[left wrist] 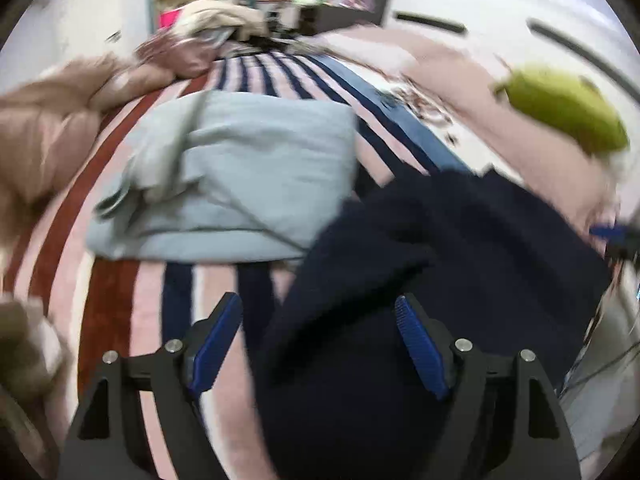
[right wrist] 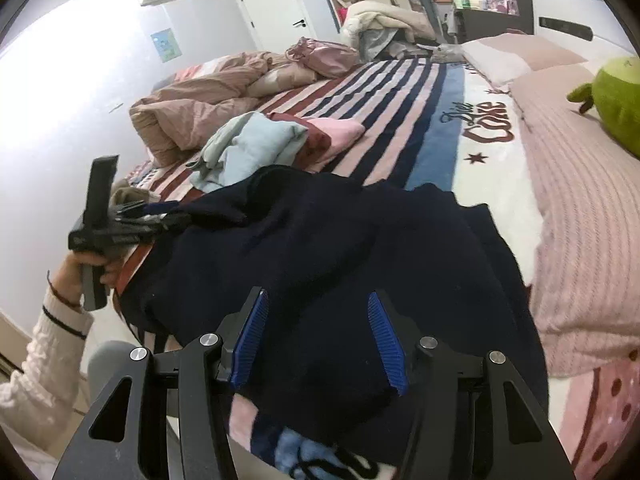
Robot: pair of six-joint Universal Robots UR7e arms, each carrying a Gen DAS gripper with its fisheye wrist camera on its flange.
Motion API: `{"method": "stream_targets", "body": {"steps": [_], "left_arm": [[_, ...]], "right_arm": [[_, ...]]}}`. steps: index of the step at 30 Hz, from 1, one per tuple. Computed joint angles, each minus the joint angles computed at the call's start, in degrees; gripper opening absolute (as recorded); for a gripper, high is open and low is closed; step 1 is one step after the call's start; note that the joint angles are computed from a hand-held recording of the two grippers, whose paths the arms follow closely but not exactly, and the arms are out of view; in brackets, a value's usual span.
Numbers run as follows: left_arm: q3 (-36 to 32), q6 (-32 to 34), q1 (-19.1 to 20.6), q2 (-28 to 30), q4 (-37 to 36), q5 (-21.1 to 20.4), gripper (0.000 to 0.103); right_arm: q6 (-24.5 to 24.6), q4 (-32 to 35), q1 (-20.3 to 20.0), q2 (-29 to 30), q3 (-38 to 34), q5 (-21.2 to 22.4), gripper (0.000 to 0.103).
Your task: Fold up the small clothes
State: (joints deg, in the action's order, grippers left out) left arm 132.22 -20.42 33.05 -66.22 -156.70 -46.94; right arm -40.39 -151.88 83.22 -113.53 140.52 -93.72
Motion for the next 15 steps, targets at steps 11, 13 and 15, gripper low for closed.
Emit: {"method": "stream_targets", "body": {"steps": [11, 13, 15], "left_arm": [[-5.6, 13.3, -0.4, 10.7, -10.1, 7.0, 0.075], [-4.6, 13.7, 0.1, 9.5, -16.5, 6.9, 0.071], [-4.2, 9.9, 1.1, 8.3, -19.3, 10.4, 0.067]], "right_arm": [[1.0, -4.0, 4.5, 13.3, -6.6, -6.0, 0.049], [1.0, -6.0, 4.7, 15.4, -7.7, -6.7, 0.049], [1.1, -7.0, 4.6, 16.9, -8.8, -6.9, 0.049]]}}
